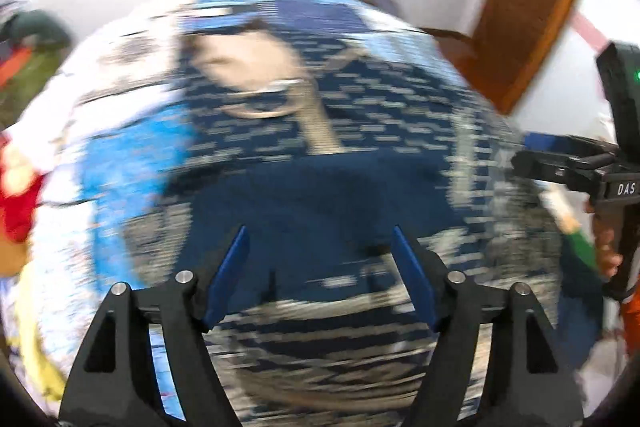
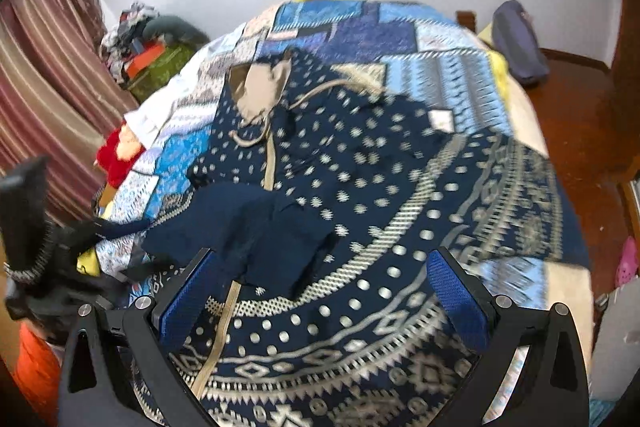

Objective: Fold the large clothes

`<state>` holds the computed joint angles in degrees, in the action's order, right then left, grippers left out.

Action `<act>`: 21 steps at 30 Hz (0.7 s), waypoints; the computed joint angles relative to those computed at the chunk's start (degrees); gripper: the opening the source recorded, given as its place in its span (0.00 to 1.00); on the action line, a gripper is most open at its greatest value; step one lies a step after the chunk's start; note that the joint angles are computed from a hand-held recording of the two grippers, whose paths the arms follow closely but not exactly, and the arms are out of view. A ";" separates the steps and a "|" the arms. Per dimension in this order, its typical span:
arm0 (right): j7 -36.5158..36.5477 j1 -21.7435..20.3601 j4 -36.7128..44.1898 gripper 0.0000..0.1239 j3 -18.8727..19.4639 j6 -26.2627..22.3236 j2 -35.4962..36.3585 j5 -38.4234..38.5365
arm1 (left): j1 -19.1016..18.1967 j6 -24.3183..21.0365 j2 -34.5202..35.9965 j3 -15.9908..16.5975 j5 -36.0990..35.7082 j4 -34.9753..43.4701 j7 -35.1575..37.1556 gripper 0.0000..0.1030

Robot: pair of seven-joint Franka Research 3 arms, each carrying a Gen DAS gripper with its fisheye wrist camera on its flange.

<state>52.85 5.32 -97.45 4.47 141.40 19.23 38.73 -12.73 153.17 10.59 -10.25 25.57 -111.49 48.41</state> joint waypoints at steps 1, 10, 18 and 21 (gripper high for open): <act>1.10 0.59 1.28 0.83 -0.15 -0.63 1.25 -1.27 | 0.18 -0.15 -1.43 1.07 1.45 -2.09 -2.18 0.71; 11.40 4.18 16.22 0.63 0.32 -11.25 15.11 -10.94 | 7.25 -0.74 -6.86 3.49 1.62 -17.70 -10.76 0.71; 8.43 7.67 9.87 0.27 1.14 1.11 12.40 -15.24 | 9.10 6.45 -1.27 4.26 -4.42 -17.74 -9.14 0.71; 7.18 7.72 8.19 0.15 1.98 3.77 11.09 -14.75 | 6.36 2.88 0.63 7.22 5.31 -14.17 -20.12 0.71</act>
<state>60.04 13.04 -89.26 6.45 145.16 30.32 23.97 -6.37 156.05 11.22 -3.03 30.88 -125.67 28.28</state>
